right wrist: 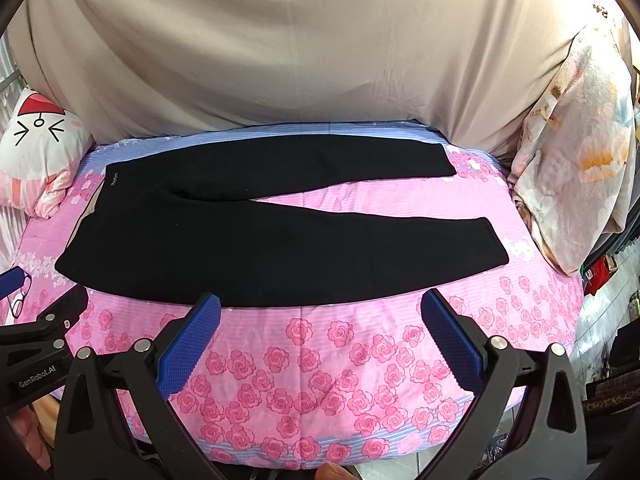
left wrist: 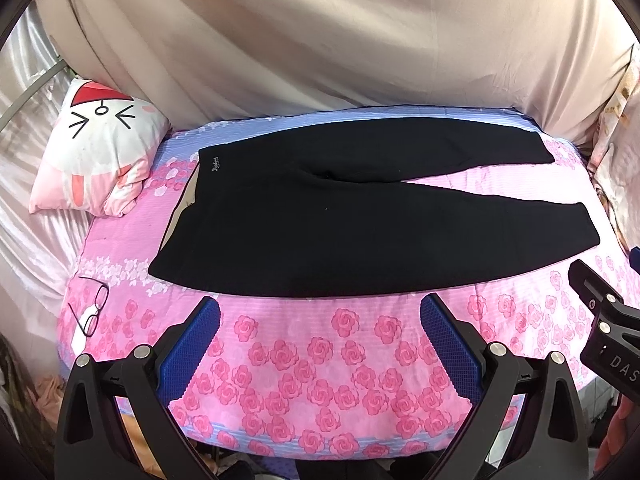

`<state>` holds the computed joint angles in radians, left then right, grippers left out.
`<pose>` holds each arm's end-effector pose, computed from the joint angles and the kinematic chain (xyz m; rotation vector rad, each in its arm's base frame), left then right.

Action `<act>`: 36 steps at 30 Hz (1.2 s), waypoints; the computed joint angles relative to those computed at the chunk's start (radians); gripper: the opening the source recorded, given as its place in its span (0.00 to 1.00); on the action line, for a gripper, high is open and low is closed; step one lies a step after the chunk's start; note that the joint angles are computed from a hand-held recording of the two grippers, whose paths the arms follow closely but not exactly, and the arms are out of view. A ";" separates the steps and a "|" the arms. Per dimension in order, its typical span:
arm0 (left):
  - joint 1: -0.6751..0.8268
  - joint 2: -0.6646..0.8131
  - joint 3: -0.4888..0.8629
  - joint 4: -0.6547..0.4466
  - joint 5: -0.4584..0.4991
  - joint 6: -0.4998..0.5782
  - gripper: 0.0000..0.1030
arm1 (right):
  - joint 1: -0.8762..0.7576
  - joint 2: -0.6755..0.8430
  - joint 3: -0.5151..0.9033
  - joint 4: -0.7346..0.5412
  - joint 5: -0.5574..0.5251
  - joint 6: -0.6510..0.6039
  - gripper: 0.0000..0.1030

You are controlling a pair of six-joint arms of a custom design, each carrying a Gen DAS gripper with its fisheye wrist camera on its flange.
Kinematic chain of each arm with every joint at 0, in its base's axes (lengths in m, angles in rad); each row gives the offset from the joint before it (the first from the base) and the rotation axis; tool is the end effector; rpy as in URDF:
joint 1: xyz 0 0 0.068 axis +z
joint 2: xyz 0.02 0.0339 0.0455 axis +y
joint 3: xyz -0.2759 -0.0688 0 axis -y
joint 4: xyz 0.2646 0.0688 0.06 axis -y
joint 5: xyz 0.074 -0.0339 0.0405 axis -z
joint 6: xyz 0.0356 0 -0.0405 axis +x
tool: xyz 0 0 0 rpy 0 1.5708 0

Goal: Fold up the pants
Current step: 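Lower both grippers onto the pants waistband and close on its edge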

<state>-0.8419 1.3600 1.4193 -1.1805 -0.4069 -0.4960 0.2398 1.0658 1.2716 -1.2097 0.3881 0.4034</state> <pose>0.1898 -0.1914 0.3628 0.3194 2.5254 0.0509 0.1885 0.0322 0.3775 0.3438 2.4576 -0.2338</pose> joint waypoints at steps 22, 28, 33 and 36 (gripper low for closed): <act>0.397 0.131 0.017 0.207 0.203 0.445 0.95 | 0.021 0.279 0.074 0.017 0.055 0.203 0.96; 0.437 0.261 0.086 0.279 0.214 0.422 0.95 | -0.081 0.317 0.044 0.135 0.083 -0.018 0.96; 0.487 0.398 0.189 0.345 0.162 0.332 0.95 | -0.302 0.408 0.047 0.368 0.070 -0.364 0.96; 0.527 0.510 0.288 0.357 0.106 0.327 0.95 | -0.464 0.567 0.141 0.468 -0.007 -0.480 0.96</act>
<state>-0.3147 1.8705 1.7074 -0.8238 -0.3010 -0.1694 -0.2238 1.6327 1.4126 -0.7417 0.3811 -0.0762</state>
